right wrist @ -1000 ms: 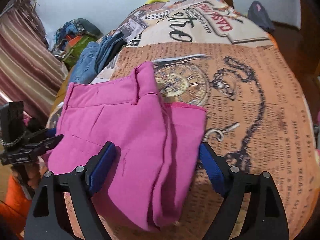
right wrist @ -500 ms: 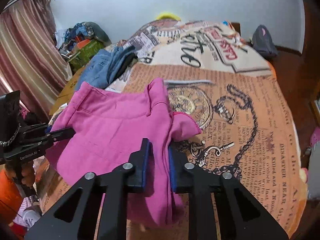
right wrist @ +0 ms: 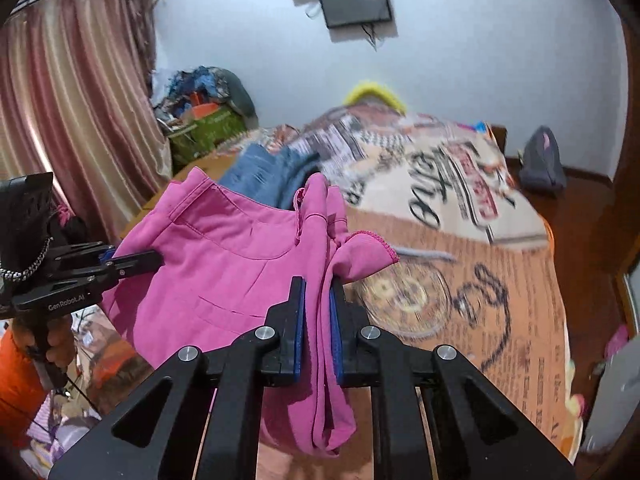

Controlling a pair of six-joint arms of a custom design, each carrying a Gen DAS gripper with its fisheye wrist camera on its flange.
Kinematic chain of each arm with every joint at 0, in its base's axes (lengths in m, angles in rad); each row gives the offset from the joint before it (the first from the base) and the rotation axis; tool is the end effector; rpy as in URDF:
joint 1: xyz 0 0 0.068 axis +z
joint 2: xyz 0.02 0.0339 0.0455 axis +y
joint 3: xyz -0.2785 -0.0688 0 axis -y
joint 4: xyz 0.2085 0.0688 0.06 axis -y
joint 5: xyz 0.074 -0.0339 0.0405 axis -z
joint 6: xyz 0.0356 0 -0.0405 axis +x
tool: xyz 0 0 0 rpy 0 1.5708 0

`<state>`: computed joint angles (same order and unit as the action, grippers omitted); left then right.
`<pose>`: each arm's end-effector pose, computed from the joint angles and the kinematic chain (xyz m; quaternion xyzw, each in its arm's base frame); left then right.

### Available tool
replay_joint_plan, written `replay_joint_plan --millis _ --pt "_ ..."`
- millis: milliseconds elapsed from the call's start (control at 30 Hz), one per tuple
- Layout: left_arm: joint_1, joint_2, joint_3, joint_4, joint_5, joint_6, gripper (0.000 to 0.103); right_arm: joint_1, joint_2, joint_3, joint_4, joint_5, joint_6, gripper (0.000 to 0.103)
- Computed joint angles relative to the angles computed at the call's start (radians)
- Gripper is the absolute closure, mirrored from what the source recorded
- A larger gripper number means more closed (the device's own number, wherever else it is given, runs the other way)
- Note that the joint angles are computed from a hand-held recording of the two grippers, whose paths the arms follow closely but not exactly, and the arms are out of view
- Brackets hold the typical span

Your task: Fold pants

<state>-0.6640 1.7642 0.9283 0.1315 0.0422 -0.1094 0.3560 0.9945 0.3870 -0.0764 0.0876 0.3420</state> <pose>0.2679 -0.2115 0.2014 0.2569 0.8703 -0.1760 0.3815 0.1497 0.0523 0.2081 0.0125 0.9025 0.1094 0.4163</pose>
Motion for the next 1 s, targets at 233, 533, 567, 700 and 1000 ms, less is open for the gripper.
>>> replay_joint_plan --millis 233,533,567,700,1000 --pt "0.098 -0.089 0.019 -0.026 0.007 0.042 0.084 0.093 0.123 0.133 0.06 0.071 -0.016 0.093" --pt "0.237 -0.069 0.136 -0.065 0.047 0.094 0.084 0.116 0.329 0.302 0.165 0.067 -0.08 0.093" --pt "0.249 -0.057 0.153 -0.069 0.052 0.099 0.084 0.115 0.345 0.318 0.17 0.064 -0.085 0.093" --pt "0.301 0.023 0.249 -0.091 0.078 0.117 0.084 0.105 0.433 0.398 0.196 0.048 -0.107 0.093" --pt "0.375 0.328 0.587 -0.207 0.173 0.132 0.084 0.043 0.662 0.577 0.274 -0.027 -0.147 0.096"
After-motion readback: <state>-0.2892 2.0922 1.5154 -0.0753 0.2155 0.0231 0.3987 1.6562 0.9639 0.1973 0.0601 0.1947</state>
